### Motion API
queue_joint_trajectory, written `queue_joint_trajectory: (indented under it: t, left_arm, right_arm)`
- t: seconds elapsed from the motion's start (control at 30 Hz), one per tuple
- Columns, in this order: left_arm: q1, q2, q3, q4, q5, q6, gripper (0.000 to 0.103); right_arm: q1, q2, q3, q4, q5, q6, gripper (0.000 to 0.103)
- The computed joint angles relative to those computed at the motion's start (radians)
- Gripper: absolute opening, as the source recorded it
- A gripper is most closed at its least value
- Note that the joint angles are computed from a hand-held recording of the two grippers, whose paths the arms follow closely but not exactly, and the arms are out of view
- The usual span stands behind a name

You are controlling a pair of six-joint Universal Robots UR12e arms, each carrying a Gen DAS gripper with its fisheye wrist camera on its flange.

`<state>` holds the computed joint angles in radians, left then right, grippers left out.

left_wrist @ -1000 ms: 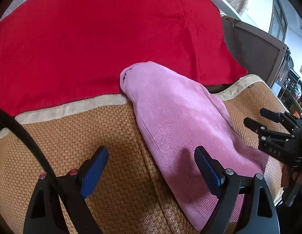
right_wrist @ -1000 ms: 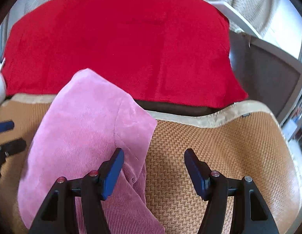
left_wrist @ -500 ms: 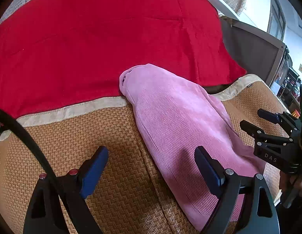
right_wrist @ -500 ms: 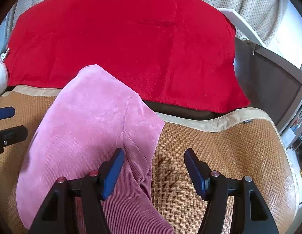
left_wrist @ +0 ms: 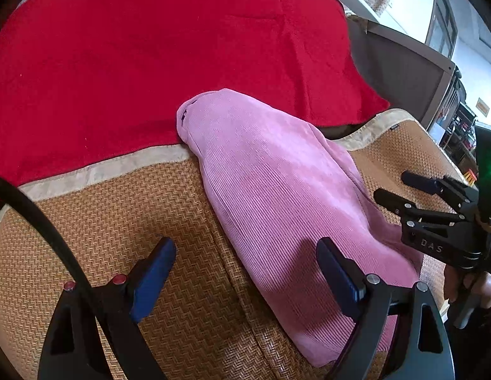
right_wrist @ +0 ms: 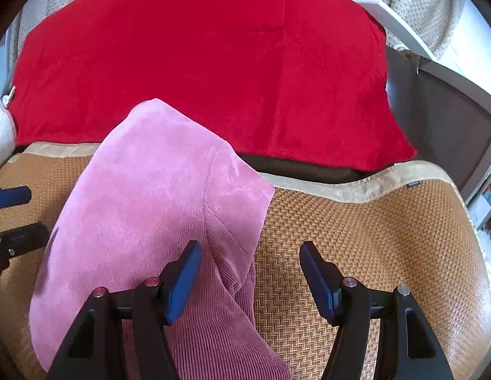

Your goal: Fold large clothes

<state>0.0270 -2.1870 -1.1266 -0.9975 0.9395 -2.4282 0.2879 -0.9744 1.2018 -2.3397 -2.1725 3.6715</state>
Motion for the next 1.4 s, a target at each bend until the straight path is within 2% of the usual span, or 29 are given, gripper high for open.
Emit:
queue_joint_trajectory:
  t: [0.07,0.13,0.17,0.3,0.37,0.53,0.63,0.7,0.87,0.9,0.97,1.13,1.2,1.27,1.37,1.4]
  left_arm:
    - [0.001,-0.006,0.014,-0.034,-0.007,0.008,0.09]
    - [0.003,-0.01,0.024,-0.065,-0.018,0.022,0.09]
    - [0.003,-0.011,0.028,-0.083,-0.021,0.035,0.09]
    - [0.0,-0.014,0.037,-0.128,-0.021,0.076,0.09]
    - [0.001,-0.018,0.048,-0.17,-0.033,0.098,0.09]
    - [0.006,-0.046,0.105,-0.312,-0.079,0.116,0.09]
    - [0.008,-0.067,0.144,-0.397,-0.107,0.122,0.09]
    - [0.01,-0.077,0.162,-0.439,-0.12,0.123,0.09]
    - [0.014,-0.086,0.182,-0.482,-0.143,0.14,0.09]
    - [0.013,-0.088,0.185,-0.491,-0.141,0.147,0.09]
    - [0.011,-0.089,0.185,-0.493,-0.138,0.153,0.09]
    - [0.008,-0.113,0.225,-0.58,-0.163,0.161,0.09]
    - [0.008,-0.122,0.24,-0.61,-0.174,0.163,0.09]
    - [0.009,-0.13,0.252,-0.635,-0.187,0.166,0.09]
    - [0.01,-0.135,0.257,-0.654,-0.209,0.175,0.09]
    - [0.01,-0.134,0.256,-0.653,-0.217,0.177,0.09]
  right_arm:
    - [-0.011,-0.011,0.017,-0.038,0.071,-0.002,0.068]
    - [-0.038,-0.036,0.059,-0.109,0.219,0.033,0.068]
    - [-0.061,-0.053,0.092,-0.16,0.322,0.08,0.068]
    - [-0.131,-0.088,0.192,-0.314,0.603,0.232,0.069]
    - [-0.158,-0.091,0.222,-0.347,0.696,0.292,0.069]
    - [-0.192,-0.084,0.251,-0.391,0.814,0.362,0.069]
    - [-0.195,-0.077,0.247,-0.39,0.827,0.374,0.07]
    - [-0.196,-0.069,0.24,-0.388,0.837,0.363,0.075]
    - [-0.204,-0.067,0.244,-0.413,0.824,0.396,0.077]
    - [-0.207,-0.067,0.249,-0.42,0.835,0.406,0.08]
    - [-0.221,-0.056,0.262,-0.464,0.914,0.443,0.08]
    - [-0.229,-0.033,0.26,-0.549,0.981,0.469,0.094]
    - [-0.228,-0.02,0.241,-0.534,1.01,0.442,0.1]
    - [-0.225,-0.012,0.223,-0.512,1.004,0.415,0.103]
    - [-0.222,-0.004,0.219,-0.537,1.015,0.422,0.102]
    - [-0.22,0.0,0.216,-0.548,1.014,0.433,0.097]
